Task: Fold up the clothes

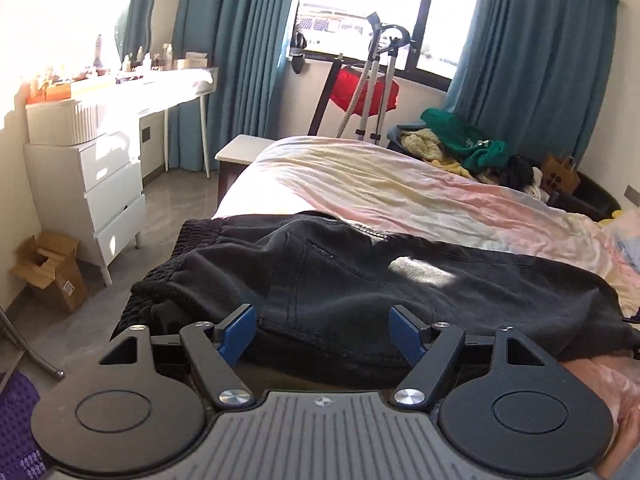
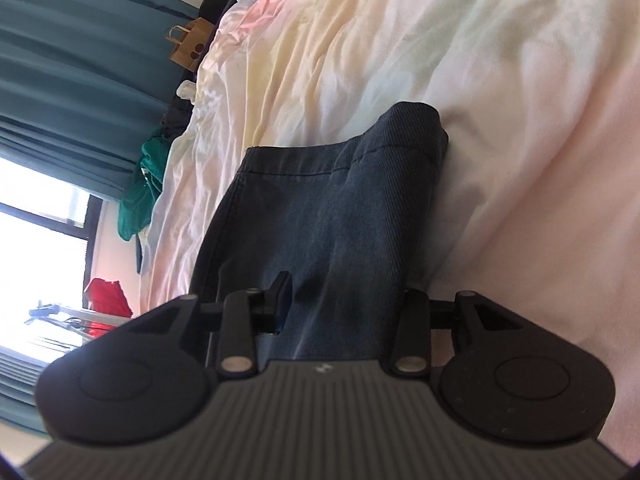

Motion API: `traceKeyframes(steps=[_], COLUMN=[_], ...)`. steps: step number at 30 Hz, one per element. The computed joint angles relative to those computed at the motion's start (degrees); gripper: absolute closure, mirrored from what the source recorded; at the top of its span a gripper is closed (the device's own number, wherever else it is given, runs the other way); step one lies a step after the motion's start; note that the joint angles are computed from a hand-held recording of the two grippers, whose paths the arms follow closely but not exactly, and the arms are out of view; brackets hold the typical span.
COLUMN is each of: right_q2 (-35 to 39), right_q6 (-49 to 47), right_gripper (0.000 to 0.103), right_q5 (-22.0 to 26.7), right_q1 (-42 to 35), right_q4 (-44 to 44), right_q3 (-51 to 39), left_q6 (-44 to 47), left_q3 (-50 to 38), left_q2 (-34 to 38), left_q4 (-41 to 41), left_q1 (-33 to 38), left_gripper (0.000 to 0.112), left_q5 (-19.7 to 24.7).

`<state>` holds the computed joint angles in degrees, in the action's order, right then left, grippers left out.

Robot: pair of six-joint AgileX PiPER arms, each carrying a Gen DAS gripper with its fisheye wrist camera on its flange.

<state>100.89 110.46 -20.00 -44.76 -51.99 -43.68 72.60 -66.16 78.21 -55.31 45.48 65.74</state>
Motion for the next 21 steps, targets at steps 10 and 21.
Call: traceKeyframes(steps=[10, 21], right_q2=[-1.05, 1.19], right_q6=[-8.64, -20.02], right_gripper=[0.064, 0.055], right_q5=[6.53, 4.37], right_q1=[4.98, 4.79], right_q4=[19.47, 31.61], right_q3=[0.70, -0.35], left_q6=[-11.63, -24.15], left_q3=[-9.80, -60.82], left_q2=[13.26, 56.20], left_q4=[7.65, 26.78], left_q1=[-46.39, -76.94], left_gripper=[0.034, 0.034], left_q5=[-20.30, -18.12])
